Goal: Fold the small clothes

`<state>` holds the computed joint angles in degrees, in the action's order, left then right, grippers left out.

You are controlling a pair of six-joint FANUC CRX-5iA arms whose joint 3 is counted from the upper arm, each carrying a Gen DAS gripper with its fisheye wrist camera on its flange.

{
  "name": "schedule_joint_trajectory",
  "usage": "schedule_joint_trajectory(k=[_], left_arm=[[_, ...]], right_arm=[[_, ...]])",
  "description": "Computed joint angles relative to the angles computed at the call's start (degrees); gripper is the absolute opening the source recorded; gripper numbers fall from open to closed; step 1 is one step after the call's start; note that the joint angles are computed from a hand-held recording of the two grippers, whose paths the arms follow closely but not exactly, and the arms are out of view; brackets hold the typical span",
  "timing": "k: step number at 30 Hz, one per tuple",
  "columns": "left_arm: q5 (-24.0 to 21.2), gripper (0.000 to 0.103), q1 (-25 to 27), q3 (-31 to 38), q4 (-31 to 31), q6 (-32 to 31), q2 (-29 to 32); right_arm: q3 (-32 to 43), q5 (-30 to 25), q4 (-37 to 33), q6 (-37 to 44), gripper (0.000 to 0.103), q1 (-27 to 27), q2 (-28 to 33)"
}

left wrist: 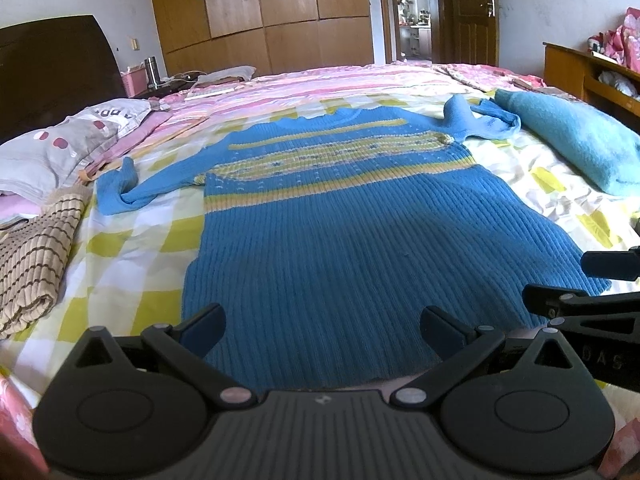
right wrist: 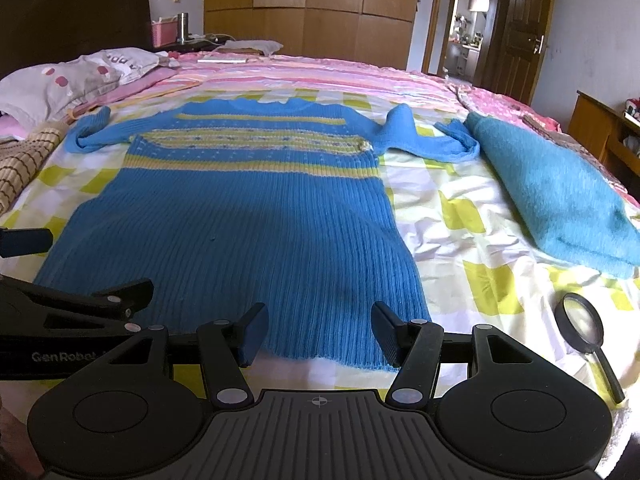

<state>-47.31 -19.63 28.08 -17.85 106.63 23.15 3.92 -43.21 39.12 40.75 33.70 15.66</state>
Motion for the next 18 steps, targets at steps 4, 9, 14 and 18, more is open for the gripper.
schedule_joint_trajectory(k=[4, 9, 14, 18], left_arm=[[0.0, 0.103, -0.1, 0.4, -0.5, 0.1, 0.2], [-0.3, 0.103, -0.1, 1.6, -0.9, 0.7, 0.8], [-0.8, 0.103, -0.3, 3.4, -1.7, 1.3, 1.9], [-1.2, 0.103, -0.5, 5.5, -2.2, 1.2, 3.1]], right_arm=[[-0.1, 0.3, 0.7, -0.2, 0.057, -0.1, 0.1], [0.3, 0.8, 1.4, -0.1, 0.057, -0.2, 0.5], [0.9, 1.4, 2.1, 0.0, 0.057, -0.7, 1.1], [1.4, 2.0, 3.3, -0.1, 0.057, -1.3, 1.7]])
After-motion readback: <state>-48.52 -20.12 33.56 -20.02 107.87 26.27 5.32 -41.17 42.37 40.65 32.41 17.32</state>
